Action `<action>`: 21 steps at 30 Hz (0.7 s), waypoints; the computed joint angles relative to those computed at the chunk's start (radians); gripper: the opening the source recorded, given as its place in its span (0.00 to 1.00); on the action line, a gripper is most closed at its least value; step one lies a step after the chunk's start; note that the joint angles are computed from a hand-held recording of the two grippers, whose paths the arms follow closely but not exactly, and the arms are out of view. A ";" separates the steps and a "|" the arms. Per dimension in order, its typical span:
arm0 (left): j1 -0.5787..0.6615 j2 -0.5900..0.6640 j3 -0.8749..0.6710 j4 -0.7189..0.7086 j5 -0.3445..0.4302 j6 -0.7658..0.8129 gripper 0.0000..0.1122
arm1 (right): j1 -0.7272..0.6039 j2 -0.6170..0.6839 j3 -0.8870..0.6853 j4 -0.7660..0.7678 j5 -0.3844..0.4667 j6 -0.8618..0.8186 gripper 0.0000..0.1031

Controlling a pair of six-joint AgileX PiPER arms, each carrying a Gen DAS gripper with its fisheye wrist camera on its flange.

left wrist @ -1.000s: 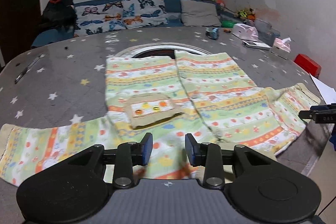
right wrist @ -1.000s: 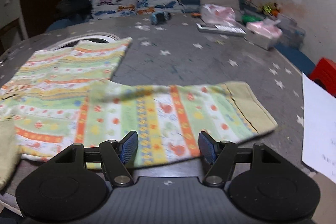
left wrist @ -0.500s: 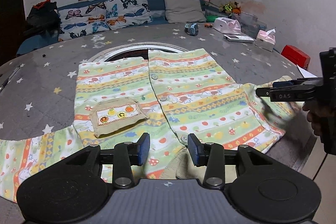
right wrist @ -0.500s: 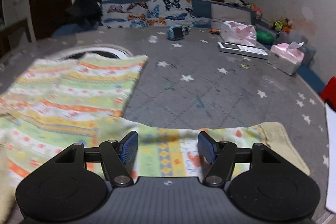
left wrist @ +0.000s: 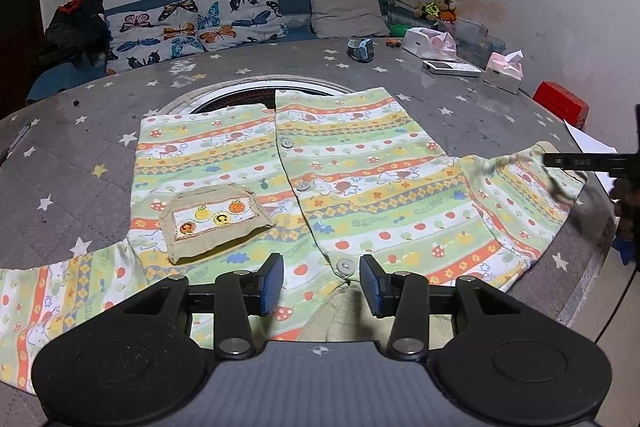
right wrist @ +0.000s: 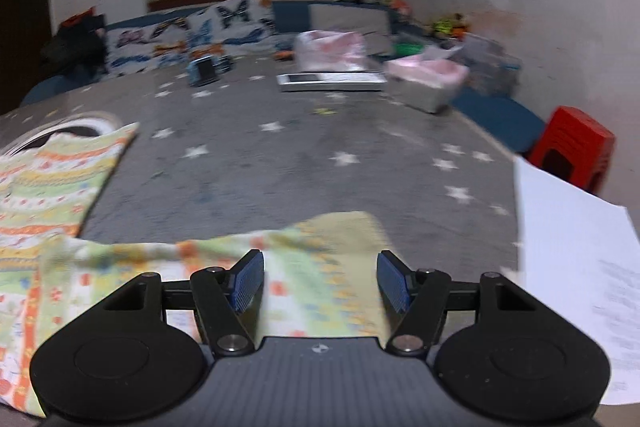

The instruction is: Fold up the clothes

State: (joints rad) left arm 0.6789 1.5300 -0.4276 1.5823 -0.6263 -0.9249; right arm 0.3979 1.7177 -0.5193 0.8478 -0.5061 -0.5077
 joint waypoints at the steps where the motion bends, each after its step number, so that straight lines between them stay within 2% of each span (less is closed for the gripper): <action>1: -0.005 0.001 0.000 -0.001 0.004 -0.002 0.43 | -0.015 -0.012 0.016 0.000 -0.003 0.005 0.62; 7: -0.034 -0.004 0.005 -0.021 0.024 -0.004 0.49 | -0.086 -0.056 0.097 -0.079 0.000 0.092 0.62; 13: -0.055 -0.017 0.012 -0.042 0.047 -0.019 0.56 | -0.086 -0.048 0.113 -0.149 -0.012 0.167 0.55; 19: -0.059 -0.016 0.012 -0.064 0.073 -0.032 0.64 | -0.071 -0.040 0.110 -0.171 -0.023 0.199 0.38; 21: -0.066 -0.011 0.007 -0.065 0.085 -0.047 0.65 | -0.075 -0.044 0.112 -0.202 -0.019 0.233 0.28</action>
State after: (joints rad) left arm 0.6131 1.5186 -0.4209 1.5177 -0.5416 -0.9715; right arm 0.3228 1.6741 -0.4072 0.6453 -0.5247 -0.2742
